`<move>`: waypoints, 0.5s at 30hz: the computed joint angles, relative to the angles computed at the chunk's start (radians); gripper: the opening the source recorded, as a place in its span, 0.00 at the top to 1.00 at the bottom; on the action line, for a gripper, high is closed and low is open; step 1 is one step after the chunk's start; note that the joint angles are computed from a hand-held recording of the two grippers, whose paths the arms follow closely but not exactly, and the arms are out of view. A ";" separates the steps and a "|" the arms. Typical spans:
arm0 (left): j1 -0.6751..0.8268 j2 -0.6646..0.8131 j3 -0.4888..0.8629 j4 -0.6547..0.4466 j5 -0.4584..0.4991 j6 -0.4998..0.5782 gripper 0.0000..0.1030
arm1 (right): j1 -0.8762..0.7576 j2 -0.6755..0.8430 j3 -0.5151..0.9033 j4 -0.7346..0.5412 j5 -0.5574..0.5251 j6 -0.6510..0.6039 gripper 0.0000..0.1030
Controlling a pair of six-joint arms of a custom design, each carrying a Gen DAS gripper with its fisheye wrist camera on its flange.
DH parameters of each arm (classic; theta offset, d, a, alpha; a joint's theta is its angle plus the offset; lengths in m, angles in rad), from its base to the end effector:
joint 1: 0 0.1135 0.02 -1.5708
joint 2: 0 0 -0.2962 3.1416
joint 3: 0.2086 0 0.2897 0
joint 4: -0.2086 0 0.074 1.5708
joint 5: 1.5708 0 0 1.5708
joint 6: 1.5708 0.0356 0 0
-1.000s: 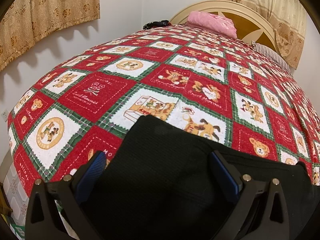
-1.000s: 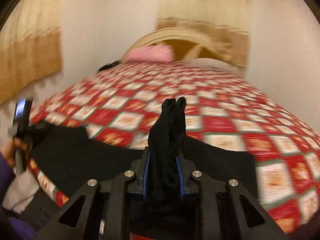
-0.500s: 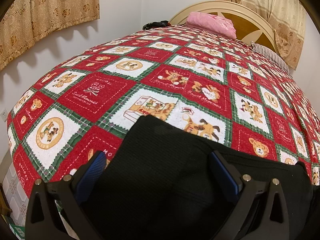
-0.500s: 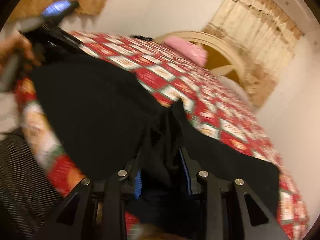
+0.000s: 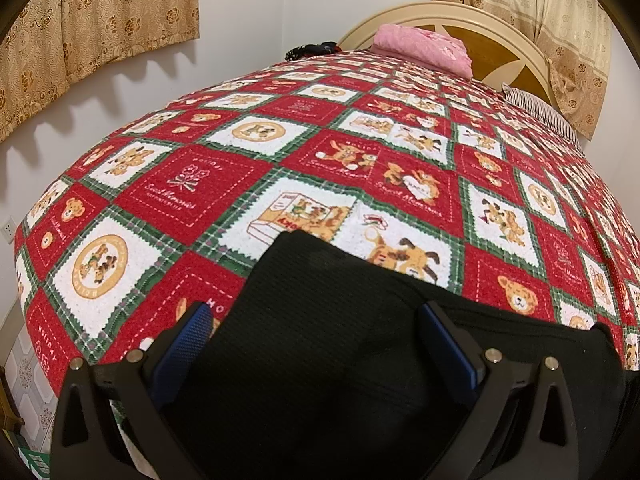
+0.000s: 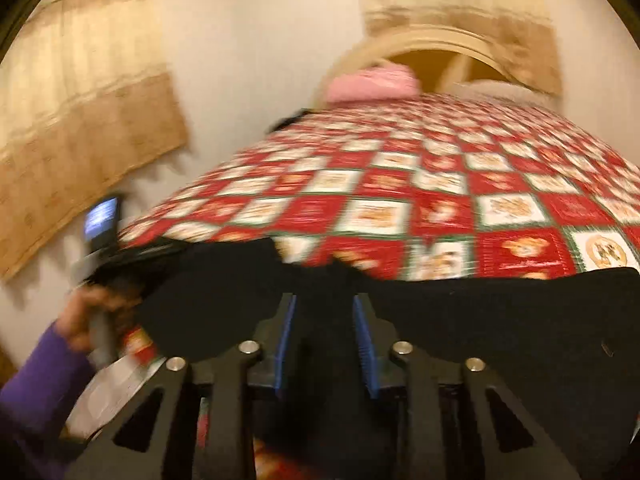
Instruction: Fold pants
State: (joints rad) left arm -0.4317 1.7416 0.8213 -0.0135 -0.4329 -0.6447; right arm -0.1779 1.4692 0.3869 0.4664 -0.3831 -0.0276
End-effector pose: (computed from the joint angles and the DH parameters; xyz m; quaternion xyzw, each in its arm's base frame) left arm 0.3268 -0.1341 0.1307 -0.1655 0.9151 0.0184 0.3671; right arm 0.2615 -0.0335 0.1242 -0.0218 0.8760 0.1219 0.4661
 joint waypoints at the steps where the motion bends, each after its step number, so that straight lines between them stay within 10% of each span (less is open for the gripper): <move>1: 0.000 0.000 0.001 0.000 0.001 0.000 0.00 | 0.024 0.052 0.029 0.010 0.035 0.018 0.76; 8: -0.002 0.000 0.010 -0.016 -0.004 -0.002 0.00 | 0.138 0.178 0.116 -0.007 0.075 0.009 0.60; 11: -0.007 -0.001 0.017 -0.031 -0.014 -0.003 0.00 | 0.039 0.050 0.040 0.007 -0.111 0.040 0.60; 15: -0.032 -0.047 0.000 -0.041 -0.006 0.013 0.00 | -0.117 -0.230 -0.069 -0.062 -0.101 -0.032 0.60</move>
